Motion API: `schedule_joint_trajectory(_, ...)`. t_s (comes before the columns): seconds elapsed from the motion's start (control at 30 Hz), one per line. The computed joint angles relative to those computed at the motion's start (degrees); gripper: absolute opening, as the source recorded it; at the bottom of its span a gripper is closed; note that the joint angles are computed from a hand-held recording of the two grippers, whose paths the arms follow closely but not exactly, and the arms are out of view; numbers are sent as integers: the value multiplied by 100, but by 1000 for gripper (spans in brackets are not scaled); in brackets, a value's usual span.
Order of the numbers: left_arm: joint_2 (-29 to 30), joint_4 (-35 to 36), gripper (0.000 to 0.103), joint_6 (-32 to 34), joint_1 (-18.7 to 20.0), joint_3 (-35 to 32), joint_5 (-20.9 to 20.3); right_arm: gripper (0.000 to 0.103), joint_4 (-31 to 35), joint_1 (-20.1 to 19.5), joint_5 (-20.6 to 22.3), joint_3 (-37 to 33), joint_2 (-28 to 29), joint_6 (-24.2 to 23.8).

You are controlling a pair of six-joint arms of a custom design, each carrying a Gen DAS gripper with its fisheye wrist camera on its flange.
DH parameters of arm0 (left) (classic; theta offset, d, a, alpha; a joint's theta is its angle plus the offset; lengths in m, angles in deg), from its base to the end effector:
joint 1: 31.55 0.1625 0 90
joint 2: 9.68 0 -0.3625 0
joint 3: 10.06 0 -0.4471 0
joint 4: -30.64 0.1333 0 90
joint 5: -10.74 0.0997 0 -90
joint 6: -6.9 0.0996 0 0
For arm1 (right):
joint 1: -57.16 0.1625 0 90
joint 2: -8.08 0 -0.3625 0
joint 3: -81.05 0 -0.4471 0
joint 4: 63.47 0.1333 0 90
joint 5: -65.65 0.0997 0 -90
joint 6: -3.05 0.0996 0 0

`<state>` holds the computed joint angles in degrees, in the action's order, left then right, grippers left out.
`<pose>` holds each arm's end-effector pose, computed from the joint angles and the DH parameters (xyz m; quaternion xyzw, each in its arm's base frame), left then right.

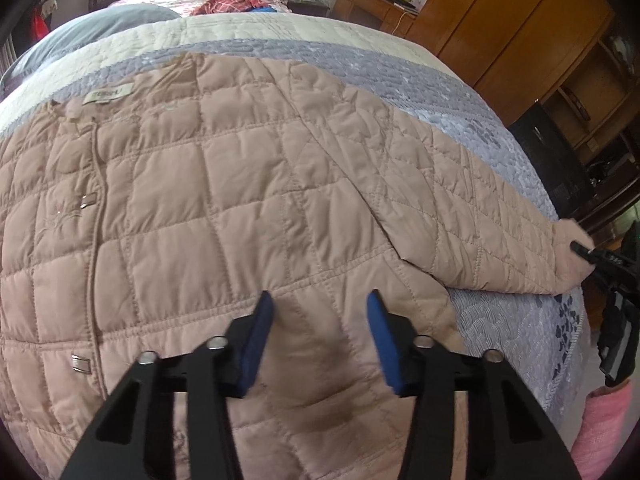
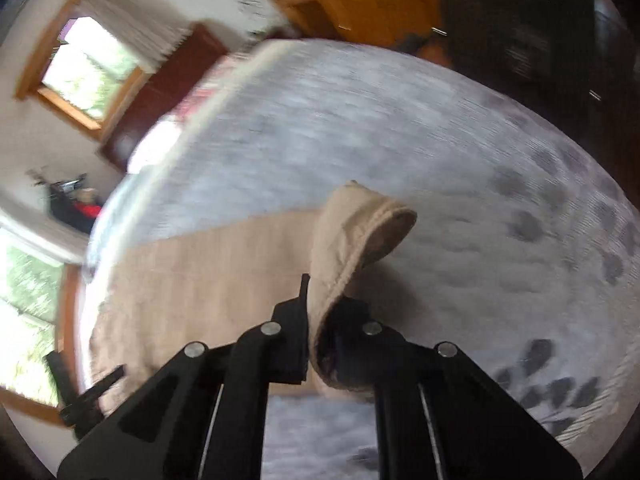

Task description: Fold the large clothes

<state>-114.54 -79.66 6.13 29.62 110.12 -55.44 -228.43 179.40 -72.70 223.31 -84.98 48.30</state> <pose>-0.0628 -0.4739 0.3126 0.2283 0.9506 -0.0938 0.1885 0.2586 -0.2996 0.1697 -0.1915 -0.8733 0.4085 0.1841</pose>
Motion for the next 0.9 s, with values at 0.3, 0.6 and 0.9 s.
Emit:
schedule_joint_trajectory(0.3,-166,71,26,141,208,-88,-224,8,202,281,342,-1942,2378,-761)
schedule_joint_trajectory(0.6,-82,-47,21,204,371,-103,-307,12,94,-3,1094,-3169,3802,-1560)
schedule_joint_trajectory(0.9,-69,-30,31,22,311,-191,-510,35,-1356,-21,1567,-2670,3623,-1841)
